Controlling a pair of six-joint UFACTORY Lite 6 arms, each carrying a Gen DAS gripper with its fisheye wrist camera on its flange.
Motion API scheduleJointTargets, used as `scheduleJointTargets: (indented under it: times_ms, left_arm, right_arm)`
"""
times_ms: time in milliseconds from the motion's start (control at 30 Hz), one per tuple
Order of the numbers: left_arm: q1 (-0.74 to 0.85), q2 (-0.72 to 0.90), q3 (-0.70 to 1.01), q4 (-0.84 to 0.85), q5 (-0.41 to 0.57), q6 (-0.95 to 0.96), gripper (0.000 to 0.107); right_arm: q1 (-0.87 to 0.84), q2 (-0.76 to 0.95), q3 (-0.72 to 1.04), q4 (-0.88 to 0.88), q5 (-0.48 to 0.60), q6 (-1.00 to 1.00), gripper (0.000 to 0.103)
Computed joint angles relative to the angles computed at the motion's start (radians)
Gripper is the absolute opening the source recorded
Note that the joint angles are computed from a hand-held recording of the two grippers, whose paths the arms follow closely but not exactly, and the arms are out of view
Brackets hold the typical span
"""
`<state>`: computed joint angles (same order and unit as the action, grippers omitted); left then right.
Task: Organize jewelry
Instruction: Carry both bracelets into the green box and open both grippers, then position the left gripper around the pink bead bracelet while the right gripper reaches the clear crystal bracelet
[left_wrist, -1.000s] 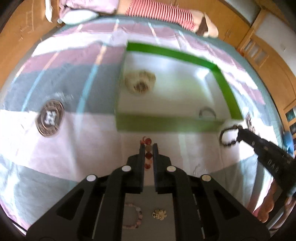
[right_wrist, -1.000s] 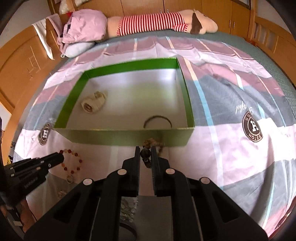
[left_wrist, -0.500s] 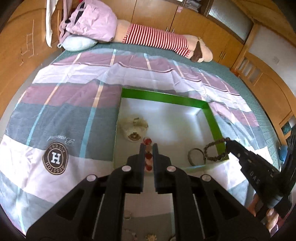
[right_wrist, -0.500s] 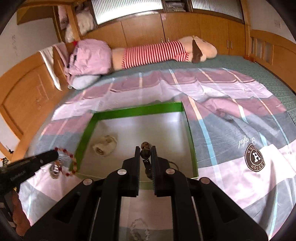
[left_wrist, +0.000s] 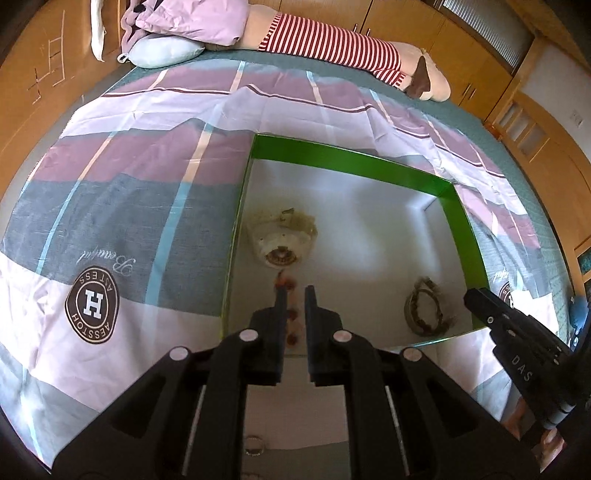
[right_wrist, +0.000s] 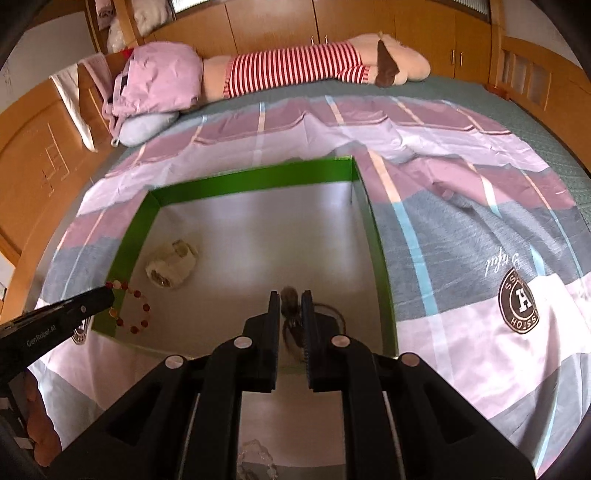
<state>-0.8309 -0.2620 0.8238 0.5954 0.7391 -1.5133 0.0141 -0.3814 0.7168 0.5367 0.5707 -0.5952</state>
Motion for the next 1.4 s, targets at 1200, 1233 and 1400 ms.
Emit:
scheduleJointTargets:
  times_ms: [1200,1233,1400]
  left_arm:
    - [-0.439,-0.181,-0.270,-0.328,0.127,-0.074,0.050]
    - [-0.432,-0.185,-0.277,-0.331,0.125,-0.070,0.050]
    - [-0.383,-0.212,-0.302,-0.329,0.119,-0.069,0.050]
  right_arm:
    - [-0.049,-0.228,-0.259,-0.096,0.390,-0.040,0.013]
    - [-0.071,-0.225,-0.251,-0.081,0.390,-0.056,0.013]
    - [-0.175,-0.178,-0.199,-0.033,0.371,-0.092,0.013]
